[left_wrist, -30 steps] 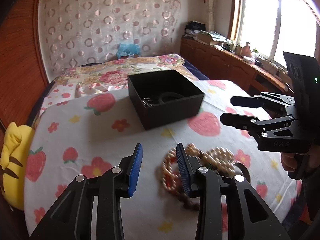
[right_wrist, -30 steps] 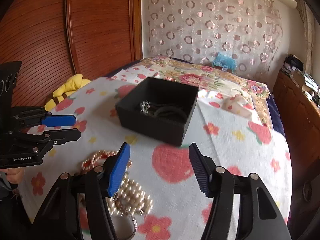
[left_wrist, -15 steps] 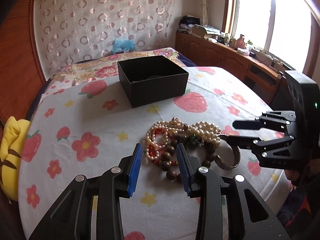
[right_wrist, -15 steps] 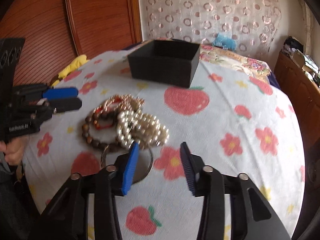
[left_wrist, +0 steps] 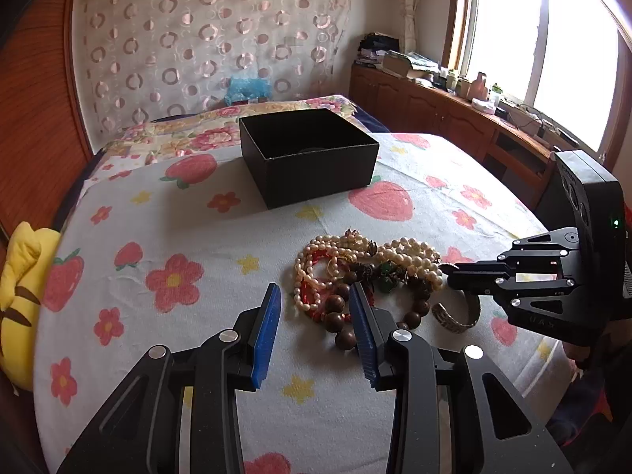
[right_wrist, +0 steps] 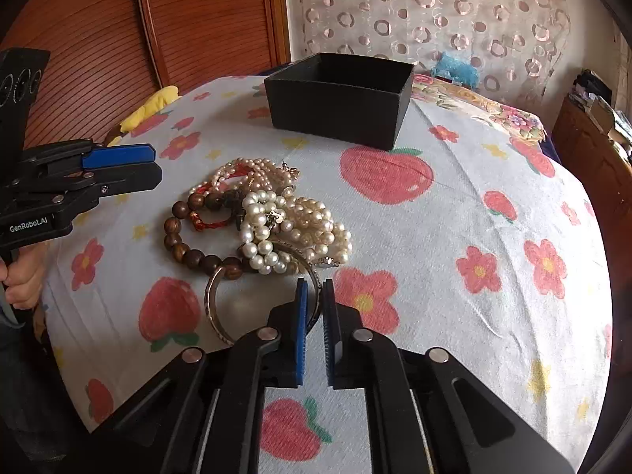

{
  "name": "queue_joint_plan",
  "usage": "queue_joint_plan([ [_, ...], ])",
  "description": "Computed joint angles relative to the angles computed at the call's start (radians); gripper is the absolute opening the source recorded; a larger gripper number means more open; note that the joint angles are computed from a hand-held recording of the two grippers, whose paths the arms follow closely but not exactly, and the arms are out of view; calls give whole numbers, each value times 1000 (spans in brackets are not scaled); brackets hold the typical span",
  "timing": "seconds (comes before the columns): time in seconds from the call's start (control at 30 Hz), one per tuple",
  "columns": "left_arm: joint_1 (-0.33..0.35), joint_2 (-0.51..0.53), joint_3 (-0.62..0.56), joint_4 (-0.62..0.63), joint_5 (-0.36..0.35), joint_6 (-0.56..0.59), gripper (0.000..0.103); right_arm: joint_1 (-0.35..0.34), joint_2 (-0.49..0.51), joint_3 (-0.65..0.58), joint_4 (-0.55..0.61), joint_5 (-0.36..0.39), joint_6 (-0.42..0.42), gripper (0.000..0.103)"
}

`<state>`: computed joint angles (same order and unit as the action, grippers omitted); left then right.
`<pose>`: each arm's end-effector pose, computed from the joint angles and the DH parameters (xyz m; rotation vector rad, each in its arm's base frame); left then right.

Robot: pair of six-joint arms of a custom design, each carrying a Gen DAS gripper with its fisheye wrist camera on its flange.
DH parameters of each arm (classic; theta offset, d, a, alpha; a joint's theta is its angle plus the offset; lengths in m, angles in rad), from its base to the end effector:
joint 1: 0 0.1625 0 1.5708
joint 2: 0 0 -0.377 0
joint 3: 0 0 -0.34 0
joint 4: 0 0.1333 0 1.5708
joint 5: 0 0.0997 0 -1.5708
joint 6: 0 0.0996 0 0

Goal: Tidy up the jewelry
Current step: 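Move both open tools back over the jewelry pile, then grasp the metal bangle with the right tool while the left tool grasps the wooden bead bracelet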

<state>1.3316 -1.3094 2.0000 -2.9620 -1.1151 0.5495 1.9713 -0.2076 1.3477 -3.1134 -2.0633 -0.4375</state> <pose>0.0552 -0.5213 0.3060 0.7579 2.3673 -0.8053 0.3277 -0.5530 -0.1104 0.9351 -2.4270 0.5177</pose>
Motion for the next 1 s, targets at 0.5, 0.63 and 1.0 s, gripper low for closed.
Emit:
queue_joint_plan([
  [0.5, -5, 4, 18, -10, 5, 0, 34, 13, 16, -21, -106, -105, -7, 5],
  [0.63, -4, 6, 17, -9, 5, -6, 34, 12, 13, -24, -117, -122, -7, 5],
  [1.0, 9, 19, 6, 9, 0, -15, 34, 24, -23, 31, -155, -116, -18, 5],
])
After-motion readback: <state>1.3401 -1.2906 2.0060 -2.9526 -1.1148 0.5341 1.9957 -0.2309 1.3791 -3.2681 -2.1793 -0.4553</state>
